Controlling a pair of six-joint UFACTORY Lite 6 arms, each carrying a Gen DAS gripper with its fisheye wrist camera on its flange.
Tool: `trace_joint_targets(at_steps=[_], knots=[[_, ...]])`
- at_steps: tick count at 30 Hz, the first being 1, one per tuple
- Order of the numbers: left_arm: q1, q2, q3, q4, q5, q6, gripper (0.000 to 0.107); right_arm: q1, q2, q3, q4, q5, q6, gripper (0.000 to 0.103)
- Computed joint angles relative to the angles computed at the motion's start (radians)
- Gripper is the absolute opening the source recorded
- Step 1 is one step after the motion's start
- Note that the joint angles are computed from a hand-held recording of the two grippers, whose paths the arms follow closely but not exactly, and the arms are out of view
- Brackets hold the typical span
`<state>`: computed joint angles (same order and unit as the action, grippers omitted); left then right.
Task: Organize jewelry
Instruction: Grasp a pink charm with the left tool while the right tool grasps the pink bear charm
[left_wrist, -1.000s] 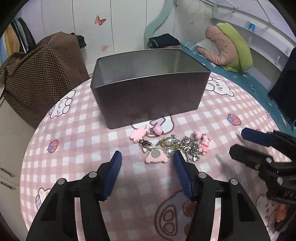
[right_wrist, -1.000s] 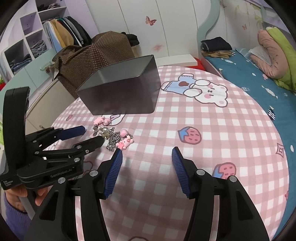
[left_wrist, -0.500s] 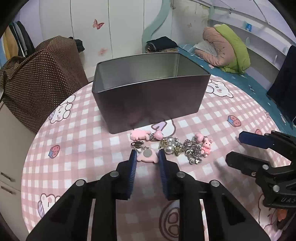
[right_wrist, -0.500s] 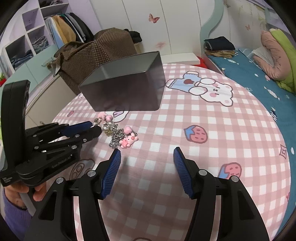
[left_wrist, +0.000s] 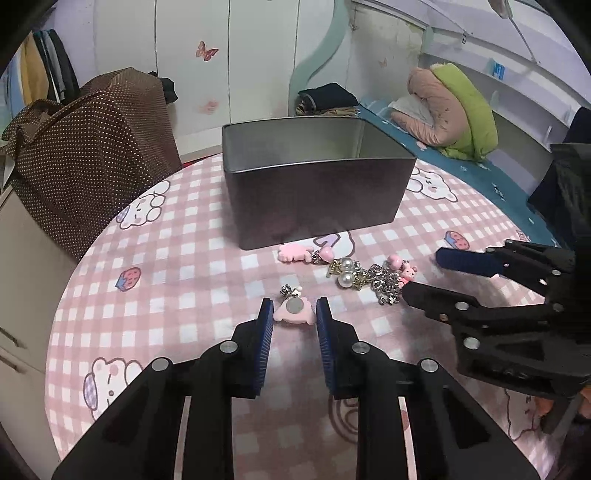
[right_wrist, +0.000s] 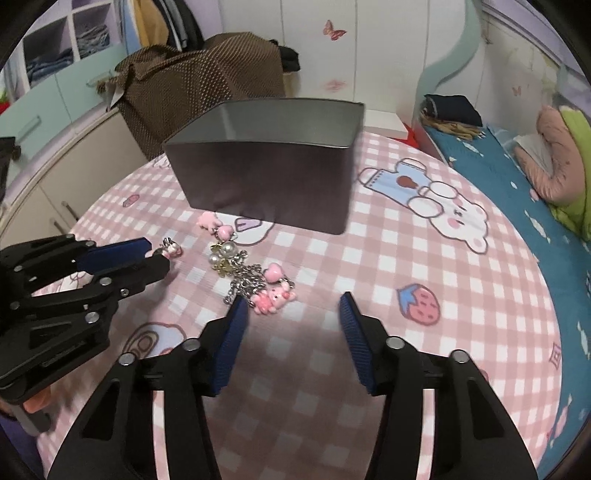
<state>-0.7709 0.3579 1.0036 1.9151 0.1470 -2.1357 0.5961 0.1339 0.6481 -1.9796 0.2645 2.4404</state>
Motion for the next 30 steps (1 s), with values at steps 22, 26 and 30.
trace_joint_targets(at_steps=[22,26,30], knots=[[0.016,-0.082,-0.059,0.557,-0.058,-0.565,0.022,-0.018,-0.125,-0.098,0.005,-0.075,-0.037,0.008],[0.016,-0.085,-0.067,0.586,-0.061,-0.595,0.022,-0.004,-0.094,-0.071,0.01,-0.05,-0.043,0.008],[0.023,-0.092,-0.076,0.694,-0.064,-0.698,0.022,-0.023,-0.053,-0.019,0.07,-0.063,-0.121,0.011]])
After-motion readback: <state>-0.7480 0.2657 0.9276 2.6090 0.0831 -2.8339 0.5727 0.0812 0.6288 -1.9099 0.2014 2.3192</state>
